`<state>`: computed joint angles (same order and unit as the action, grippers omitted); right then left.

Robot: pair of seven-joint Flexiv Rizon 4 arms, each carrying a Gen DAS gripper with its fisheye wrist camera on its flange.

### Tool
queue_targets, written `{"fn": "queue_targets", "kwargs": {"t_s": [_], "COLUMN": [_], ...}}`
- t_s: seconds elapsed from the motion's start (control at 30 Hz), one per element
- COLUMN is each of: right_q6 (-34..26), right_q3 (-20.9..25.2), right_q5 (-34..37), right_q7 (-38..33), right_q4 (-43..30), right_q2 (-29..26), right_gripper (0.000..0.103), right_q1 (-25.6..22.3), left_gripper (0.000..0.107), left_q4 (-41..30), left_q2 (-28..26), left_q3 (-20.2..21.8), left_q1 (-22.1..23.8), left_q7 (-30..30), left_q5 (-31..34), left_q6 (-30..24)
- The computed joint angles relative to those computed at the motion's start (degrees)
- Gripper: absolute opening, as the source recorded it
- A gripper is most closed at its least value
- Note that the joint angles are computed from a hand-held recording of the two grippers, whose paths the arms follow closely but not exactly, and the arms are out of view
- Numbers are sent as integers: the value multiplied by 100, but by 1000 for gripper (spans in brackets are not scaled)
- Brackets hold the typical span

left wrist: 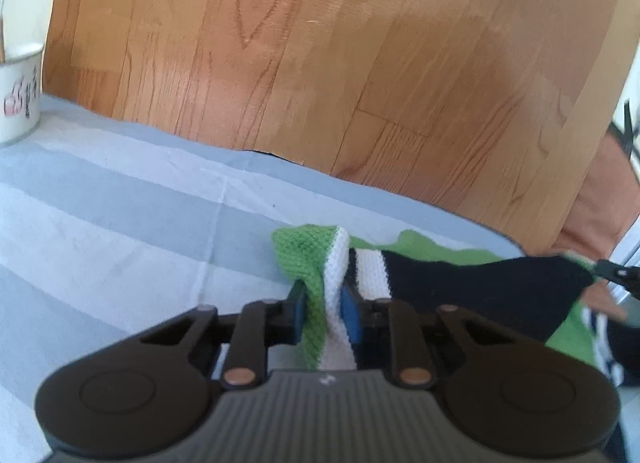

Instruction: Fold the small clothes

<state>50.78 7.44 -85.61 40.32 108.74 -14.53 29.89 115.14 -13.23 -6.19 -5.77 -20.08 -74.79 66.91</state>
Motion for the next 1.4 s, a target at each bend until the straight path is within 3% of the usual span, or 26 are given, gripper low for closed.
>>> {"fn": "queue_targets", "kwargs": {"t_s": [0.07,0.13,0.17,0.23,0.3,0.33,0.37,0.4,0.43,0.57,0.6,0.67,0.7,0.73,0.83,0.93,1.07,1.13,1.2,1.27,1.4], "right_q6": [-252,-533,-731,-965,-1510,-1580,-1378,-1206,-1140,-401,-146,201,328,418,811,1274,1328,1282,1065,711,45], "right_q3": [109,277,363,490,563,523,458,416,408,383,355,332,308,272,167,98,41,21,71,229,682], "right_q5": [-70,203,571,1612,2531,2454,2040,1608,1301,344,171,7,-3,17,-118,-230,48,-32,-354,-474,-258], "right_q7": [0,-237,-483,-1149,-1680,-1496,-1055,-687,-502,-269,-260,-451,-592,-713,-681,-485,-665,-494,-59,318,790], "right_q4": [152,332,375,360,253,317,499,610,636,384,278,30,-94,-233,-393,-495,-469,-324,-51,276,941], "right_q2": [249,402,380,234,120,169,292,370,394,146,38,-214,-344,-467,-634,-765,-792,-594,-291,11,604], "right_gripper": [4,4,5,10,20,22,31,43,47,50,50,51,51,51,51,52,53,53,53,54,59], "right_q1": [98,180,236,301,473,552,578,588,601,623,622,703,755,811,924,934,1036,1057,1060,1036,1006], "left_gripper": [19,26,29,48,54,63,67,78,85,85,80,43,13,8,8,8,18,46,54,57,74], "left_q4": [-32,-19,0,40,92,116,197,329,468,1054,1201,1448,1602,1703,1894,1933,1923,1984,2127,2183,2193], "left_q2": [-16,-8,3,33,139,222,366,541,704,1358,1501,1654,1666,1713,2008,2199,2148,2319,2559,2771,3193], "left_q3": [23,30,27,41,133,200,244,277,306,528,571,602,519,623,899,1218,1175,1207,1323,1535,2108], "left_q1": [40,32,20,1,18,51,83,127,133,5,-54,-165,-165,-307,-289,-39,89,121,84,189,647], "left_q7": [-127,-178,-184,-272,-662,-910,-1018,-880,-683,-135,-4,-52,-94,44,114,-111,-212,-280,2,101,197], "left_q5": [95,213,257,442,868,1170,1346,1342,1284,1435,1506,1973,2165,1983,1651,1741,1768,1892,1718,1838,2242], "left_q6": [-126,-110,-72,-7,-78,-205,-331,-463,-527,-833,-866,-551,-157,44,-23,-703,-818,-890,-1011,-1560,-3163]}}
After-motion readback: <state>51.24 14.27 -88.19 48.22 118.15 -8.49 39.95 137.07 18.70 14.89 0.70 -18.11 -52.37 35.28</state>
